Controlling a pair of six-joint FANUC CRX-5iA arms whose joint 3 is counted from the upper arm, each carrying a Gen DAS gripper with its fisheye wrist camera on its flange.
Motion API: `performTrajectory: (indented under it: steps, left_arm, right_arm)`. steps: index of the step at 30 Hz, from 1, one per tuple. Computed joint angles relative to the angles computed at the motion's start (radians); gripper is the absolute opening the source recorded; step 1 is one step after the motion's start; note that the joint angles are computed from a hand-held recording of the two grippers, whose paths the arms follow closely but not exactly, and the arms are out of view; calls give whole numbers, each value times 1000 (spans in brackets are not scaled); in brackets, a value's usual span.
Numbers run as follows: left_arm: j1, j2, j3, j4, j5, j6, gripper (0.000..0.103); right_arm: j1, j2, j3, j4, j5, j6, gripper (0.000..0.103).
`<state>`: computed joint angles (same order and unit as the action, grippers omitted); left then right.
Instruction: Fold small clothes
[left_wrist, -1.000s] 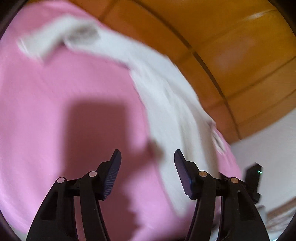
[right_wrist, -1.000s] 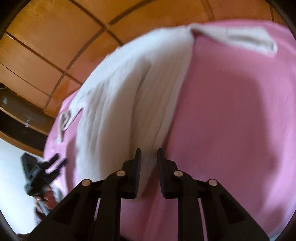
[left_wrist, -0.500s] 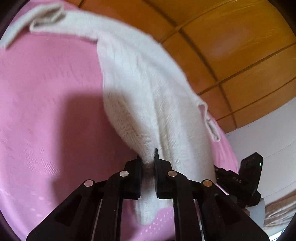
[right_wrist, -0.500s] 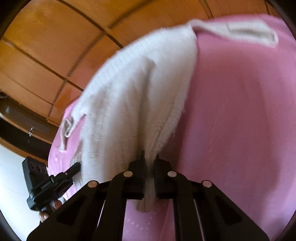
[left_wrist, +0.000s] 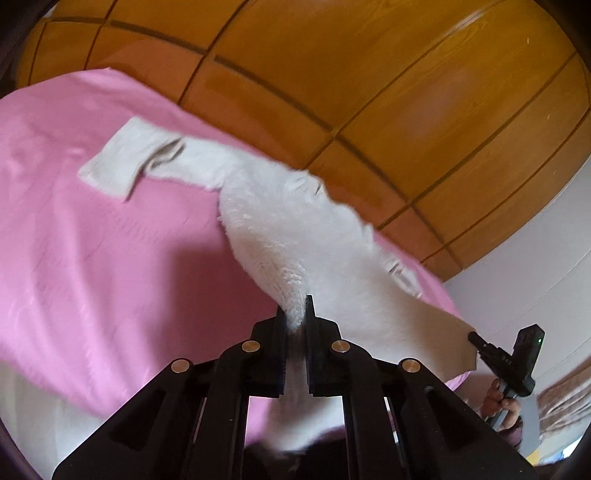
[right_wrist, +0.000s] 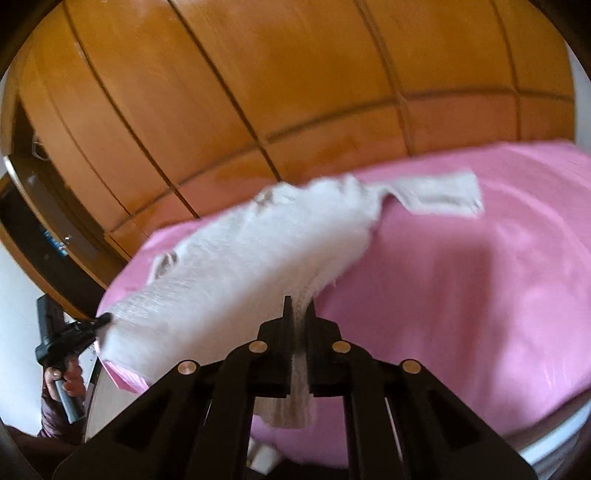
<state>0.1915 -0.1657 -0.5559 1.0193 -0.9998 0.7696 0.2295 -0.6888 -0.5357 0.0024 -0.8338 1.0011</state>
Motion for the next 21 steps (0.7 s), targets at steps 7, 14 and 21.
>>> performTrajectory:
  steps: [7, 14, 21]
  left_arm:
    - [0, 60, 0, -254, 22, 154, 8]
    - [-15, 67, -3, -292, 147, 207, 43]
    - [16, 146, 108, -455, 265, 474, 49]
  right_arm:
    - [-59, 22, -123, -103, -129, -31, 4]
    - [92, 43, -182, 215, -125, -295, 50]
    - [198, 160, -175, 404, 48, -410, 65]
